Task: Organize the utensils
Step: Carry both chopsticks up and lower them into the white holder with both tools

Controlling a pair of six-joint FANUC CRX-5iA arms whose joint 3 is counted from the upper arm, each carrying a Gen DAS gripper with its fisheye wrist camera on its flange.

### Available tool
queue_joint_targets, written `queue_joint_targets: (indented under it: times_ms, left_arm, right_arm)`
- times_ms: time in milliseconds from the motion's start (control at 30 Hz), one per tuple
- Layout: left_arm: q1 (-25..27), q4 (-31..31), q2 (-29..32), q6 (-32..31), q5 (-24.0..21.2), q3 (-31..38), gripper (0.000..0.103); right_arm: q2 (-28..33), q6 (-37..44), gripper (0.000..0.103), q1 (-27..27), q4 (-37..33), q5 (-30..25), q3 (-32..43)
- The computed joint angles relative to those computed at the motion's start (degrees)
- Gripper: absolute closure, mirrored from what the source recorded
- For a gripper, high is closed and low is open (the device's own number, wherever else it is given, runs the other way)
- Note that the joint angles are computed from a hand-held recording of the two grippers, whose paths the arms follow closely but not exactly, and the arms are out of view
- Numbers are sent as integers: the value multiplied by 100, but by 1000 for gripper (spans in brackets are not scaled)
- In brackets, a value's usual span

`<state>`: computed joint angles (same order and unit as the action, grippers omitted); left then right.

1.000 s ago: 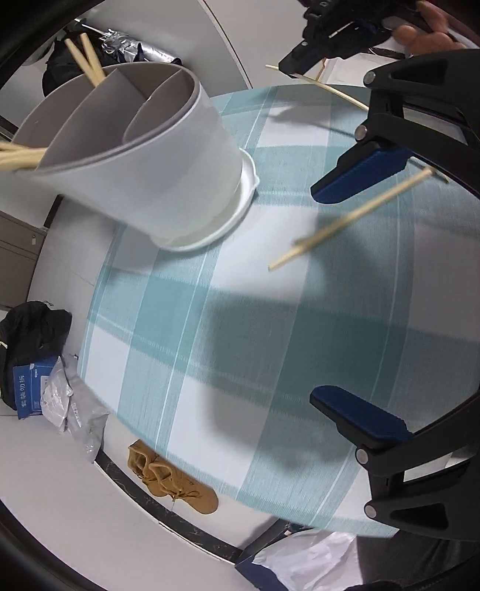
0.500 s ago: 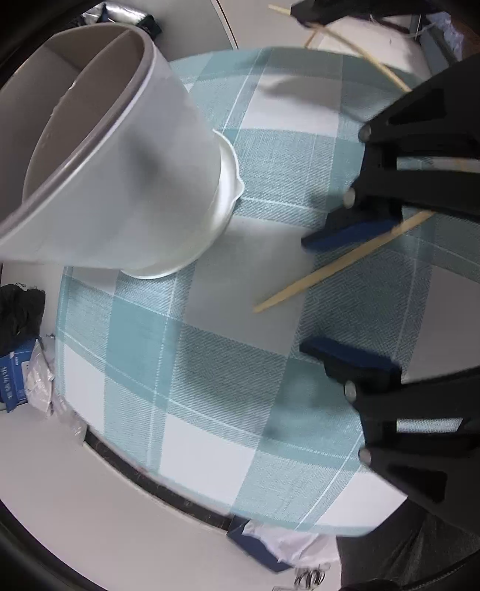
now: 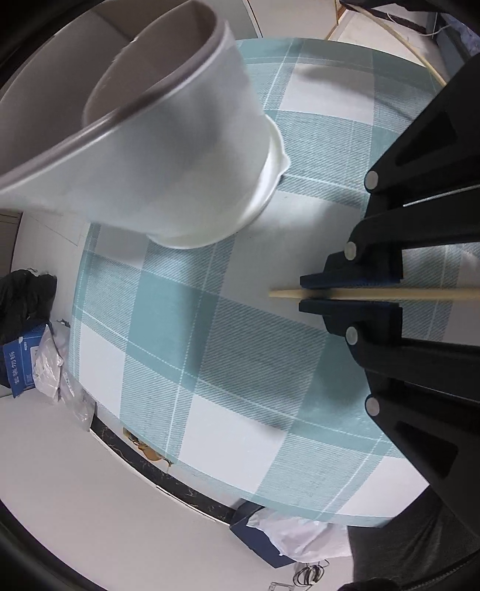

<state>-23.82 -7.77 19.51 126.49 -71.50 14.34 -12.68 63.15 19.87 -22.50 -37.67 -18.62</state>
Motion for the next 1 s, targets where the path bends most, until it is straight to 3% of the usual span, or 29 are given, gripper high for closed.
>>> queue_joint_targets:
  times_ms: [300,600,767,900,1000]
  left_arm:
    - [372,544,-610,-599,1048,-989,101]
    - [250,651,-1069,-707,1479,-1156,101]
    - [144,655,-1323,-990,1807,-1226,102]
    - [50,749,-1597,-1319,2283,-1460,102]
    - [56,880,-1783,-1657,2582,-1663,102]
  right_arm:
    - [28,-36,98,103,86,19,-1]
    - [-169,-219,98,532,541,289,-169]
    - [-520,-859,98,1017,1460,902,-587]
    - [-703,-2417,98,1535,3288,1568,-1187]
    - [-793,-3394,98,1722,4298,1723,-1540]
